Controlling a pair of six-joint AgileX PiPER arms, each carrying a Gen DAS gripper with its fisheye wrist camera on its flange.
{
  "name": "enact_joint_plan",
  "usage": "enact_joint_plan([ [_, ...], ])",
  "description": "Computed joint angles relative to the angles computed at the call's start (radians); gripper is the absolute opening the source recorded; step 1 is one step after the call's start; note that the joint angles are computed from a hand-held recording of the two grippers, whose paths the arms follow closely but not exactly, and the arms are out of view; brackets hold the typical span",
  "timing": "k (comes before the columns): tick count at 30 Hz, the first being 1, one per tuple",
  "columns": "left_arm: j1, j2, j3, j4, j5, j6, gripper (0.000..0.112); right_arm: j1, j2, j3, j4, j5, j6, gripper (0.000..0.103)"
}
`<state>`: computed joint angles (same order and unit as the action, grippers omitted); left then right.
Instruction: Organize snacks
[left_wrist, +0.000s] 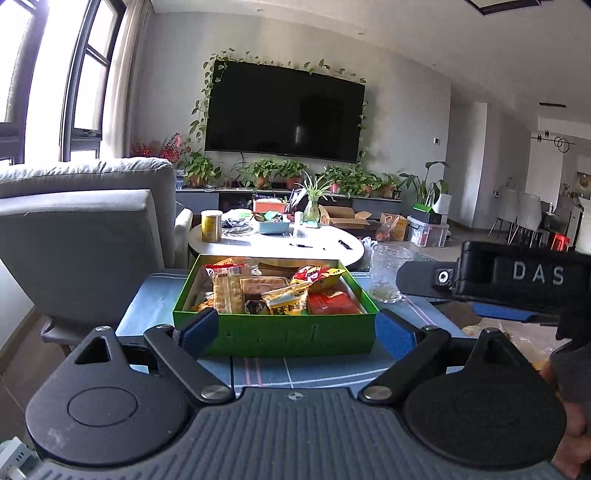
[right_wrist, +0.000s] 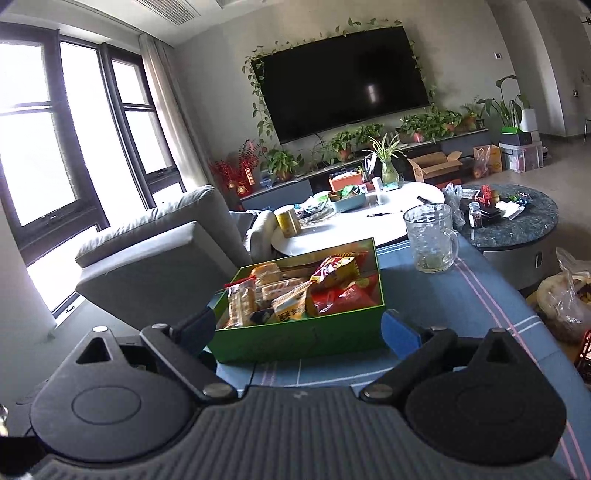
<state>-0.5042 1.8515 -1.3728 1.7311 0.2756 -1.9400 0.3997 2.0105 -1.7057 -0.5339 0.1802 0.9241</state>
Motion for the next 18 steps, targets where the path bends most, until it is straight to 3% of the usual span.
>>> enact_joint_plan([
  [4, -0.017, -0.03, 0.046, -0.006, 0.021, -0.015, 0.091, 0.018, -0.035, 0.068, -0.156, -0.019, 0.158, 0.095],
  [10, -0.021, -0.038, 0.064, -0.025, 0.055, 0.003, 0.091, 0.039, -0.049, 0.105, -0.162, -0.015, 0.149, 0.095],
  [18, -0.005, -0.046, 0.087, -0.004, 0.06, -0.053, 0.091, 0.054, -0.05, 0.11, -0.31, -0.009, 0.281, 0.095],
])
